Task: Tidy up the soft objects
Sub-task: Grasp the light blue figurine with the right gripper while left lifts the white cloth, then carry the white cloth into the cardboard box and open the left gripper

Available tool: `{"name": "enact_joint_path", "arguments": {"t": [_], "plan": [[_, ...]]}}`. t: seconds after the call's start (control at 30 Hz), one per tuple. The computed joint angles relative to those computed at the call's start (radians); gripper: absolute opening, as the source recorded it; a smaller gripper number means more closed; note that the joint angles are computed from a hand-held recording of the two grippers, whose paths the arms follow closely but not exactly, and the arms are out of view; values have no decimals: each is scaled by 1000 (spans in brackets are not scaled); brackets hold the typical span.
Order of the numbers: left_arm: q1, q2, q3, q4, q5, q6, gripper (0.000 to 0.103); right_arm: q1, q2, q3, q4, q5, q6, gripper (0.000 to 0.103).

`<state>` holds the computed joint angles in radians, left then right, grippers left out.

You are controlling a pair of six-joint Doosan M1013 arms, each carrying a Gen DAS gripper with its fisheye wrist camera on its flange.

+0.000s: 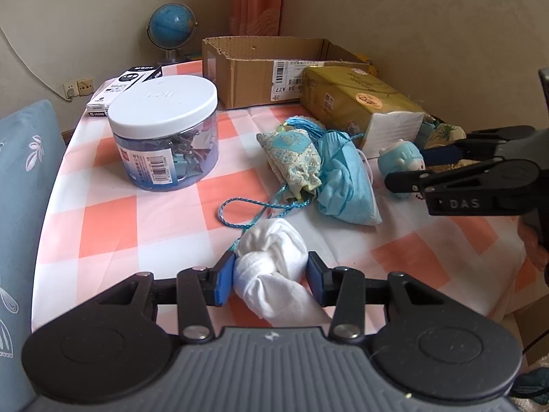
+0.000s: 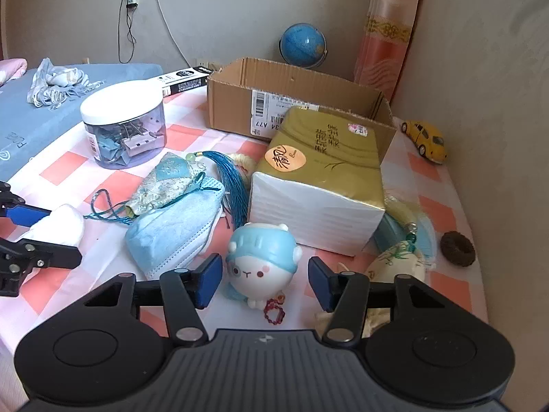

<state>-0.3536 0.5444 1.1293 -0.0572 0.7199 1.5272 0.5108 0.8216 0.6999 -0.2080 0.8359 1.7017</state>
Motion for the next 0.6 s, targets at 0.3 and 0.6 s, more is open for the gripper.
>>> {"name": "enact_joint_path", "arguments": {"t": [0.3,0.6], "plan": [[5,8,-43,-27,52,72,43,3,-15,5,-8,10,-11,50],[6,48,-179,-28,89,168,43,-3,-68,52,8,-41,-41,50]]}}
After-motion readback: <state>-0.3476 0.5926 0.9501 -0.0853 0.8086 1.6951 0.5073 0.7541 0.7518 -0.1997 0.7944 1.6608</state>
